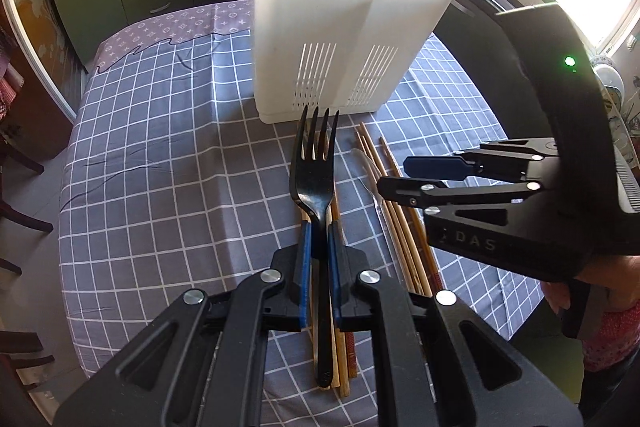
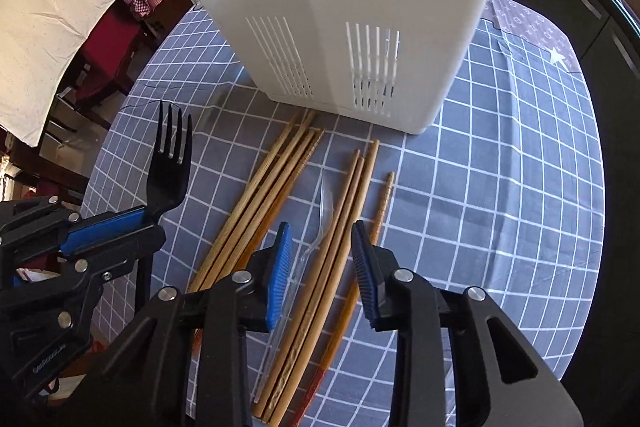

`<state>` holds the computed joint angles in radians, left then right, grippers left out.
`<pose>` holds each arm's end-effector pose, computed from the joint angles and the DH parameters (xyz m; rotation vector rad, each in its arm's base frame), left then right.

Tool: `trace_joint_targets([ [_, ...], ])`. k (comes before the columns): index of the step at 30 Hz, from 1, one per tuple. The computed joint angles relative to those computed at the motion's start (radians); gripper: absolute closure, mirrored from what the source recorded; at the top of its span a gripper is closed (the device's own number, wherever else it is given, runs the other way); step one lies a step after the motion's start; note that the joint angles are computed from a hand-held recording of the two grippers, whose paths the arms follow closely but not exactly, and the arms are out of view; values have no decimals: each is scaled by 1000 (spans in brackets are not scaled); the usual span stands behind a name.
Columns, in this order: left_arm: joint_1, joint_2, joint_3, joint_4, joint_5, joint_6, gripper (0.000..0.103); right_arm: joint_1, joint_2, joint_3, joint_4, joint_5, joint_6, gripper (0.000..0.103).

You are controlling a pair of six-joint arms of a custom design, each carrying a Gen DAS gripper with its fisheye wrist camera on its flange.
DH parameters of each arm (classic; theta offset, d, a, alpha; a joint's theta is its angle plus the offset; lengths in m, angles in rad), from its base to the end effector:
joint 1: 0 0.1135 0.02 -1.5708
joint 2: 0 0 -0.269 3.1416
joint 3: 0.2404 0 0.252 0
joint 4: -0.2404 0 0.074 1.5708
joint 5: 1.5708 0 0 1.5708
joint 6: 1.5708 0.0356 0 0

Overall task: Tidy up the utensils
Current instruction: 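Lift the black fork with the left tool while the right tool grasps the clear plastic spoon, then carry fork and spoon over the white holder while both tools release them inside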

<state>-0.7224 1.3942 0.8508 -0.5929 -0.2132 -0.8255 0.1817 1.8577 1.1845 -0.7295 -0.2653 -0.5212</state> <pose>0.1993 -0.1656 0.2044 -0.2011 2.6702 -0.2082 0.3357 0.0712 0.1590 -1.0334 2.7232 0.3416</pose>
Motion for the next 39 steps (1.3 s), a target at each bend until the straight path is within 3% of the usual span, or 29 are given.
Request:
trace_joint_targets([
  [11,0,-31,-14,-14,-6,11,95,58,70,25,49,75,25,98],
  [14,3,-40,-18,-12,-7,9,95,43,43,2,63,52,17,99],
  [21,20,-127,-23,-27,-32,10,95,-78,-120,-57,33,-147,-39,100],
  [27,-22,-250,48,-56,-178,47,95,-248,-298,-51,-24,-427,-62,100],
  [32,-8,-278,115,80,-300,182,95,-339,-390,8,60,-601,46,100],
  [36,53,-217,120,294,-372,306,95,-375,-421,35,124,-654,129,100],
  [39,141,-145,122,442,-353,352,95,-371,-426,38,153,-647,158,100],
])
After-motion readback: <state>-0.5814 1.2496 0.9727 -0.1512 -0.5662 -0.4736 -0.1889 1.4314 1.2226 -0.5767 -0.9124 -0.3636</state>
